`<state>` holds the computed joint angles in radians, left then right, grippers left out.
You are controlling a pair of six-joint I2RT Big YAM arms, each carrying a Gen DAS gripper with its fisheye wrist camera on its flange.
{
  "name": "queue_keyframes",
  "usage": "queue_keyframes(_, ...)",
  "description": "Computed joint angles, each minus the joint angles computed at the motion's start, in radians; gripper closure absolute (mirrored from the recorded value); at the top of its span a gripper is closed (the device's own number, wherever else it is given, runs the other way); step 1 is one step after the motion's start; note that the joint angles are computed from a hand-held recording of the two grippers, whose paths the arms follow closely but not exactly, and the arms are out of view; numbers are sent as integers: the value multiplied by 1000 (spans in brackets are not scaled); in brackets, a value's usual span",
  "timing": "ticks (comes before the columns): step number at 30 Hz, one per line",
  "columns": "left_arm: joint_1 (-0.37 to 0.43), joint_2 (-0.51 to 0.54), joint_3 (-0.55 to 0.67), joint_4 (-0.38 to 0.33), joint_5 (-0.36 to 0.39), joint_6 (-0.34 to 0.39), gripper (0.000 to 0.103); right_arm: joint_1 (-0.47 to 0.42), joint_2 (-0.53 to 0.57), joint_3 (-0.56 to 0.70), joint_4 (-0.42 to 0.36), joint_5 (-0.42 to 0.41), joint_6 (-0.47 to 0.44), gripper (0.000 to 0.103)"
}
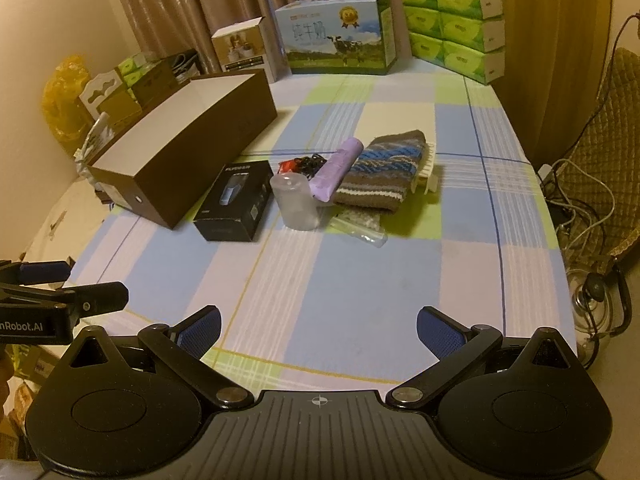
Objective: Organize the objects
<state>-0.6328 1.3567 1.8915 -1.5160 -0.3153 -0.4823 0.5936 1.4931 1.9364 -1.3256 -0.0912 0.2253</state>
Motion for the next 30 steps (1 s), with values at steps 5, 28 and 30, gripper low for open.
queue_keyframes(5, 31, 16, 12, 12, 22, 41, 1, -2, 15, 11, 8, 8, 17, 2)
queue_keyframes(28, 176, 149, 54, 88, 162, 223, 1, -12, 89, -4, 168, 28, 104, 15)
queue_keyframes(30, 184, 167, 65, 93, 162, 238, 1, -7, 108, 6, 187, 25, 106, 24)
